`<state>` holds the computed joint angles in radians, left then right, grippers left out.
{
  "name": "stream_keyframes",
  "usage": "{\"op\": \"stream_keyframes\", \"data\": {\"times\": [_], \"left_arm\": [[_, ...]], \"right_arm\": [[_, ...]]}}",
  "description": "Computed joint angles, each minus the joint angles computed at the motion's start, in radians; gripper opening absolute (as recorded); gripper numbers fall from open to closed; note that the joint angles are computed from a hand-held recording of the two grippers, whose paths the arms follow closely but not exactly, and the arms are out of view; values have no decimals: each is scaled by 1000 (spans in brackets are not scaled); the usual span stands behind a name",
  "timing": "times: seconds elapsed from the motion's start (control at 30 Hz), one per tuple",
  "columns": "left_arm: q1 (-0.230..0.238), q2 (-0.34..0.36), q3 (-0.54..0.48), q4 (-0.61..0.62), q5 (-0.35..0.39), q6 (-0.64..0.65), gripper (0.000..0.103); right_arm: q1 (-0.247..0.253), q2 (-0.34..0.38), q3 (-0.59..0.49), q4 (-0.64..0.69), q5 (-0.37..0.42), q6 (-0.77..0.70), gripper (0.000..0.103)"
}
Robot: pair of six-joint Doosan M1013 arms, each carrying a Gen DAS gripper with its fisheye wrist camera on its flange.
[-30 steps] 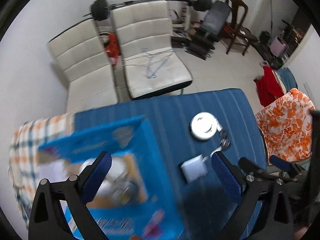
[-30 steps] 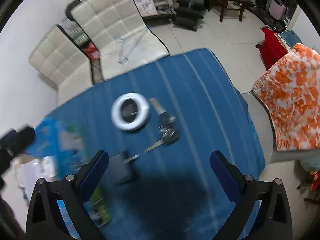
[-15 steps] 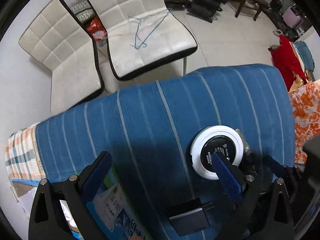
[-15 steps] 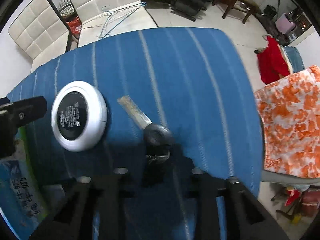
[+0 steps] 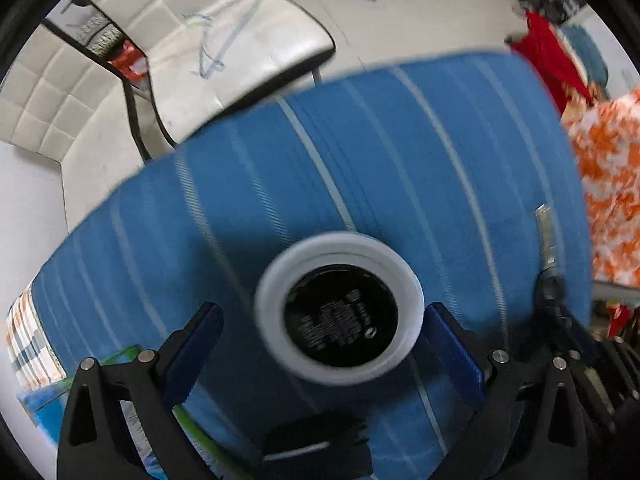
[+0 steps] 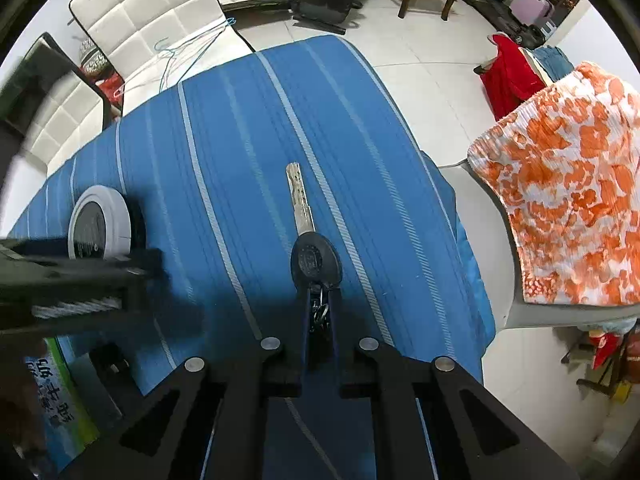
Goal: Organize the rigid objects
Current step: 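Grasp the white black-faced round puck with the left tool while the right tool grasps the car key, then carry the puck and key into the blue box with both tools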
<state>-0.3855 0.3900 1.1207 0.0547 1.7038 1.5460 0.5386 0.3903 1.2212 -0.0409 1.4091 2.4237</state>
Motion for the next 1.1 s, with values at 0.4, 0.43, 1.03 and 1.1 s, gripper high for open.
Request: {"op": "stream_keyframes", "data": {"times": [0.4,0.43,1.03,1.1], "left_arm": [[-2,-70,67,-56,-119,-58,73],[0,-75,70,-58,-125,-58,73],[139,-298,123,-122,-229,-33,73],[181,-326,131,-131,-212,-34,73]], "right_arm": [[4,-79,35,28,-98,41,7],[9,-80,28,25,-99,40,7],[192,-49,-252,-19,-76,-65,7],[227,-25,-309,-10,-73,-86,7]]}}
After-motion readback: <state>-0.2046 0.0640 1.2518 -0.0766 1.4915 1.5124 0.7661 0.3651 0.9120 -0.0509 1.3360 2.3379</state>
